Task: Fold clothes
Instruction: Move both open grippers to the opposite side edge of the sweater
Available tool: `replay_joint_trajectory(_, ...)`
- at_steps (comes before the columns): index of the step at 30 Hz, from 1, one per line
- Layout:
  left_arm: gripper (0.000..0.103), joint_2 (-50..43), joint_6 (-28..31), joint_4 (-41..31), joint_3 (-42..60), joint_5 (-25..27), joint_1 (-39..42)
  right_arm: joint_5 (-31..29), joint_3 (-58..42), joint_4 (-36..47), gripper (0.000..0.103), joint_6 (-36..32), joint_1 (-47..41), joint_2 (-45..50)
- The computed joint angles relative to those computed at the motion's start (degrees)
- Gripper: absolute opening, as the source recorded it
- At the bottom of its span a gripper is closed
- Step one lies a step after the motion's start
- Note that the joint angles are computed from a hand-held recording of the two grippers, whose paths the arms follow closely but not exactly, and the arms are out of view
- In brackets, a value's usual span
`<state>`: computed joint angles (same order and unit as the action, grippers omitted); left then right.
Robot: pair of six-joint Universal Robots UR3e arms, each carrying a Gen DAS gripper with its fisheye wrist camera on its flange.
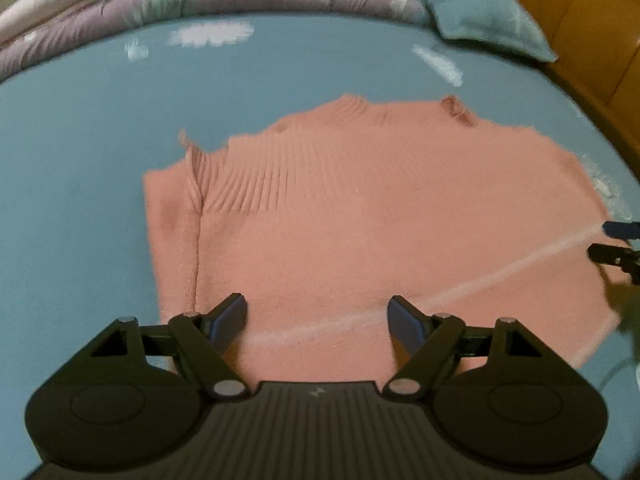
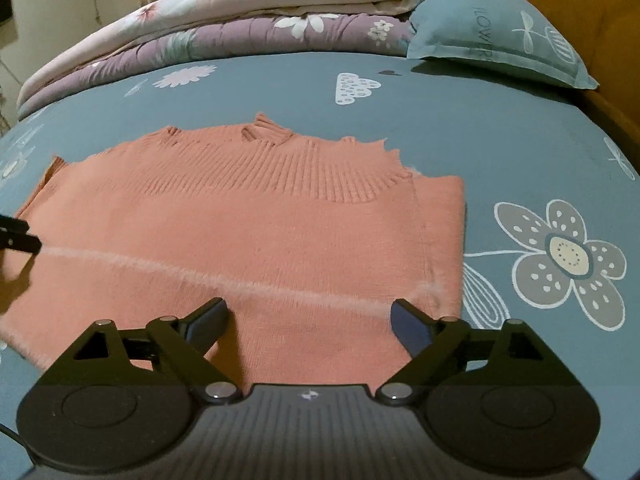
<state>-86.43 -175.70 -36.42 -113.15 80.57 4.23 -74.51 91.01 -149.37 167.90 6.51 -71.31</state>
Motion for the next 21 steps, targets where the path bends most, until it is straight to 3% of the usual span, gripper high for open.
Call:
replay_joint_trajectory(9, 0.086, 5.76, 17.92, -10.73, 4.31, 10.2, -15.65, -3.97, 2.3, 7.29, 0.093, -13.87, 3.39, -8.87)
replay_joint_trajectory(12, 0.086, 4.82, 16.55, -12.08, 5.48, 13.26, -20.44, -4.58, 4.45, 8.25, 0.093, -14.81, 4.64, -11.4)
replay_joint_trajectory(17, 0.086, 3.45, 13.28, -11.87, 6.26, 14.23, -24.39, 5.78, 7.03, 10.83, 0.094, -12.67, 3.36, -13.97)
replay_joint_trajectory(21, 0.086, 0.72, 12.5, -9.29, 5.88, 18.01, -27.72, 0.51, 7.2, 6.84, 0.094, -12.19, 7.75, -11.62)
